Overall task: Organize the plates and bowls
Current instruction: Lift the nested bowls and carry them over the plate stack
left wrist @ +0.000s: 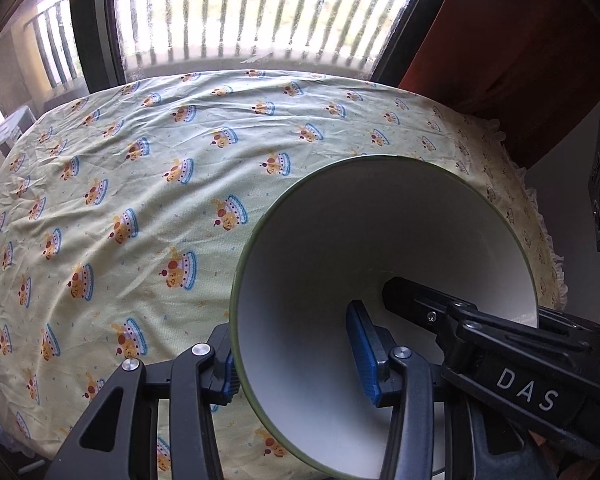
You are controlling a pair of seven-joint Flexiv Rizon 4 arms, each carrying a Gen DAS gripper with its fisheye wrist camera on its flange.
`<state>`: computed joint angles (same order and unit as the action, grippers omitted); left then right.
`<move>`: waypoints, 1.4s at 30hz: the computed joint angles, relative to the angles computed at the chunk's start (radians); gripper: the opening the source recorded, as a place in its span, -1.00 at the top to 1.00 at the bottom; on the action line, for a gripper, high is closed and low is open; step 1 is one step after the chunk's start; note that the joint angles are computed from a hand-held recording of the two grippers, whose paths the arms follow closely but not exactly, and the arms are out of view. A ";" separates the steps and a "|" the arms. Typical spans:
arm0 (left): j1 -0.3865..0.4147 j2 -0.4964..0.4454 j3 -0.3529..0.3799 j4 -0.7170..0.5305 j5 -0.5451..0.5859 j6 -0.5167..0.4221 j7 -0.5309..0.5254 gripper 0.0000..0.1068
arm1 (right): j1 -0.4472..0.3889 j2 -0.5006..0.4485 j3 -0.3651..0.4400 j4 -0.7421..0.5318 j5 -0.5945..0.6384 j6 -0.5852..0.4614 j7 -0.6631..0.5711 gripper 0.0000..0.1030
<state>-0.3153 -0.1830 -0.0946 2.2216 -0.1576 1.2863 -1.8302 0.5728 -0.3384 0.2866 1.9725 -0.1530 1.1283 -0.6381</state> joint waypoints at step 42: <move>-0.196 -0.294 0.003 -0.325 0.119 -0.037 -0.438 0.16 | -0.203 0.081 -0.029 0.085 0.205 -0.094 -0.485 0.25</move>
